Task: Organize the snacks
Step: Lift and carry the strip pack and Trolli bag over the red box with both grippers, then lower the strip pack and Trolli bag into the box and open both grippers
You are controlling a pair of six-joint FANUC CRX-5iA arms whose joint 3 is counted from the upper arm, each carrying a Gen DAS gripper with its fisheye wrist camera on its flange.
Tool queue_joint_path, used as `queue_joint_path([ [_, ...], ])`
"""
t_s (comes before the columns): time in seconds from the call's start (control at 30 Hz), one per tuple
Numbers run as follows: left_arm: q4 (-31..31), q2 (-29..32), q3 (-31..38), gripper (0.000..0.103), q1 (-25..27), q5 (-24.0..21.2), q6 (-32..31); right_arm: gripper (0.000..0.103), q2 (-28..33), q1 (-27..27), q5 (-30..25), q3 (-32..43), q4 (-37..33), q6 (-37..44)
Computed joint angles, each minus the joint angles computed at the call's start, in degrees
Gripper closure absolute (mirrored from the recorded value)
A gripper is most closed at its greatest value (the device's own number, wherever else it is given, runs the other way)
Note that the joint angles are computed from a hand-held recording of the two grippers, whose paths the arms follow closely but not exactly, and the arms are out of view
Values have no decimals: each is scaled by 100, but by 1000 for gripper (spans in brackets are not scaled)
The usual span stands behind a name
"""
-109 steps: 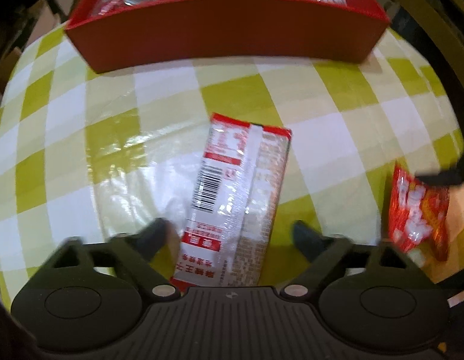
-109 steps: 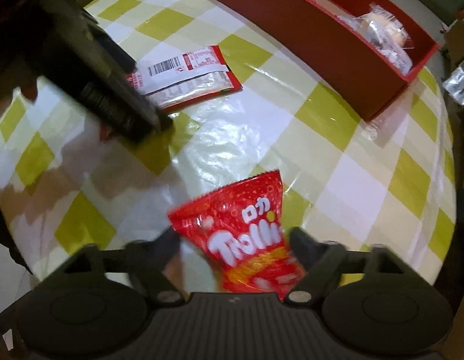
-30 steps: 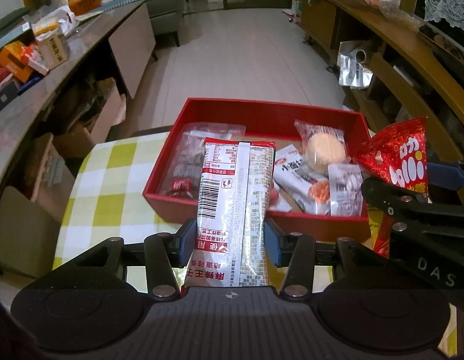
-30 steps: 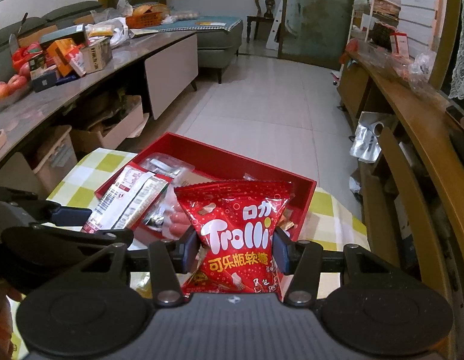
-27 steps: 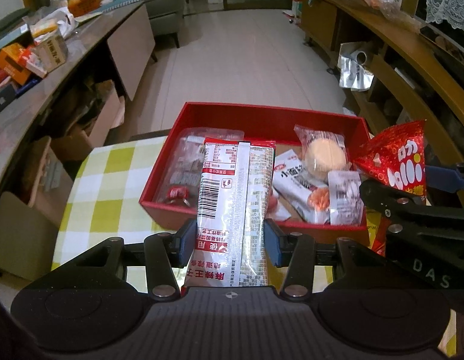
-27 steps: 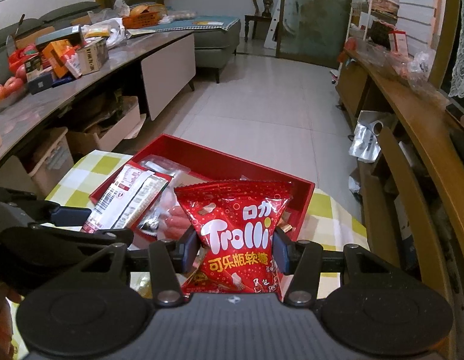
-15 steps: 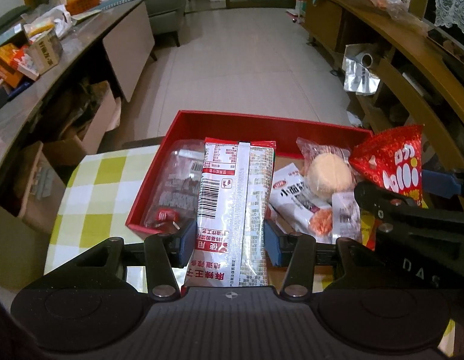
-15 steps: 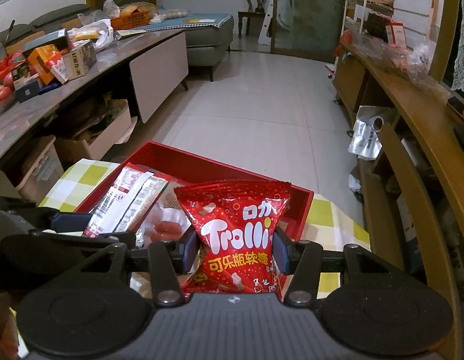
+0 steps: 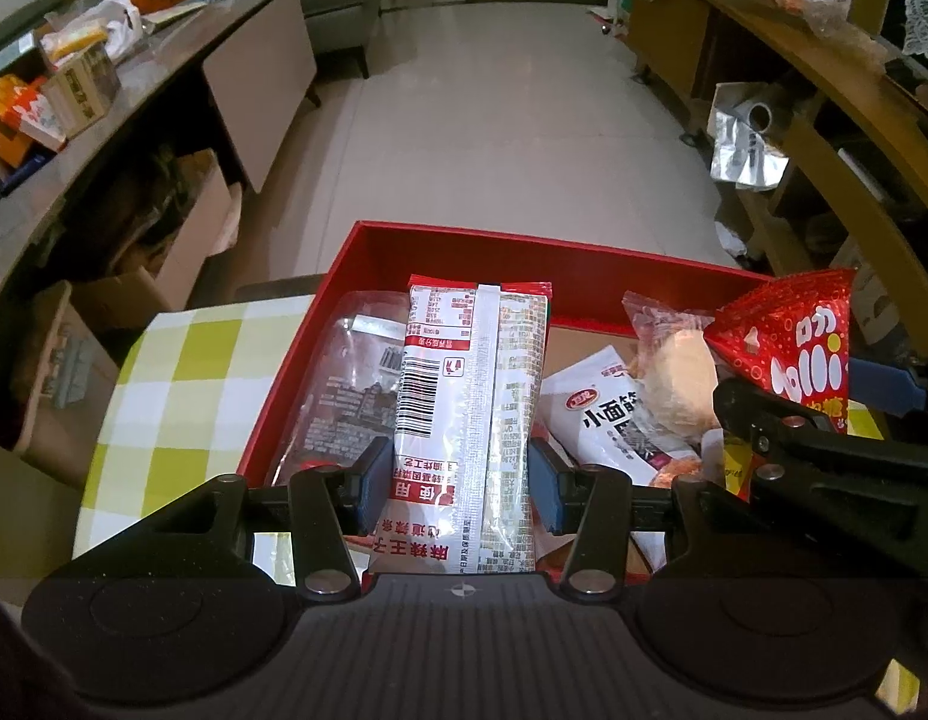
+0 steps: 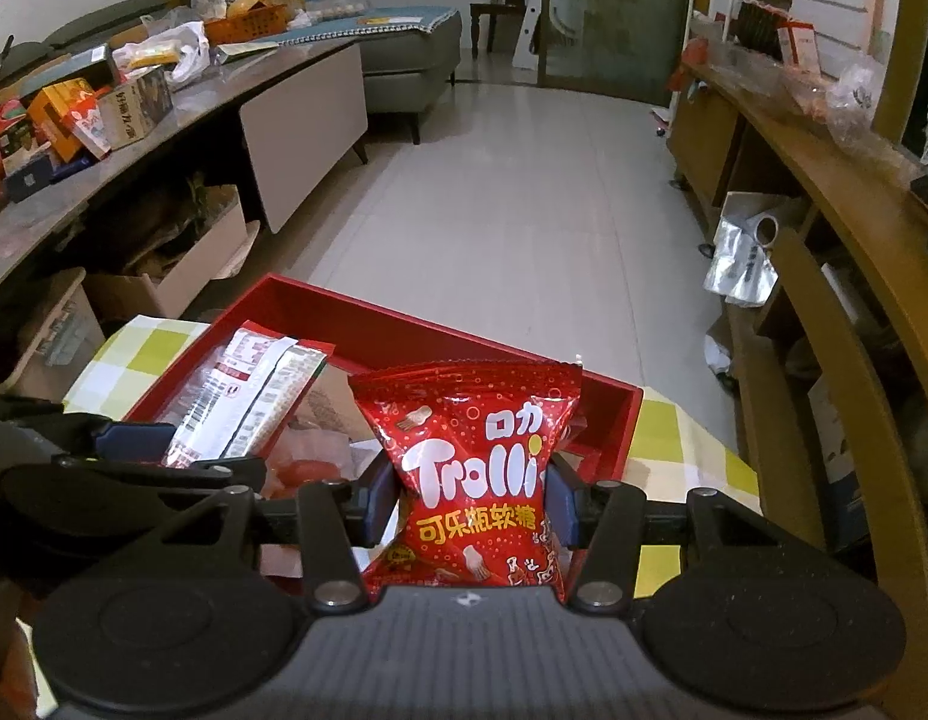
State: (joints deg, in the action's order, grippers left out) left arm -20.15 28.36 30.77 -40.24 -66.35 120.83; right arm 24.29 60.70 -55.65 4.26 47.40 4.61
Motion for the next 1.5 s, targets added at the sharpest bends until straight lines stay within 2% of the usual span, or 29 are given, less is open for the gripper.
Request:
queue_joint_path([
  [0.33,-45,291,270,43,5,-227,-52,45,151,-160,145,132,-363,177],
  [0.4,-102,314,317,34,-12,-292,-32,44,135,-171,143,117,-372,168],
  [0.6,-140,228,255,23,-21,-276,-32,41,51,-147,81,59,-260,24],
  [1.17,-42,-174,-140,17,-8,-140,-35,35,-55,79,-350,184,-397,230],
  [1.5,-186,-321,-320,16,-112,-323,20,32,-51,251,-674,302,-764,613],
])
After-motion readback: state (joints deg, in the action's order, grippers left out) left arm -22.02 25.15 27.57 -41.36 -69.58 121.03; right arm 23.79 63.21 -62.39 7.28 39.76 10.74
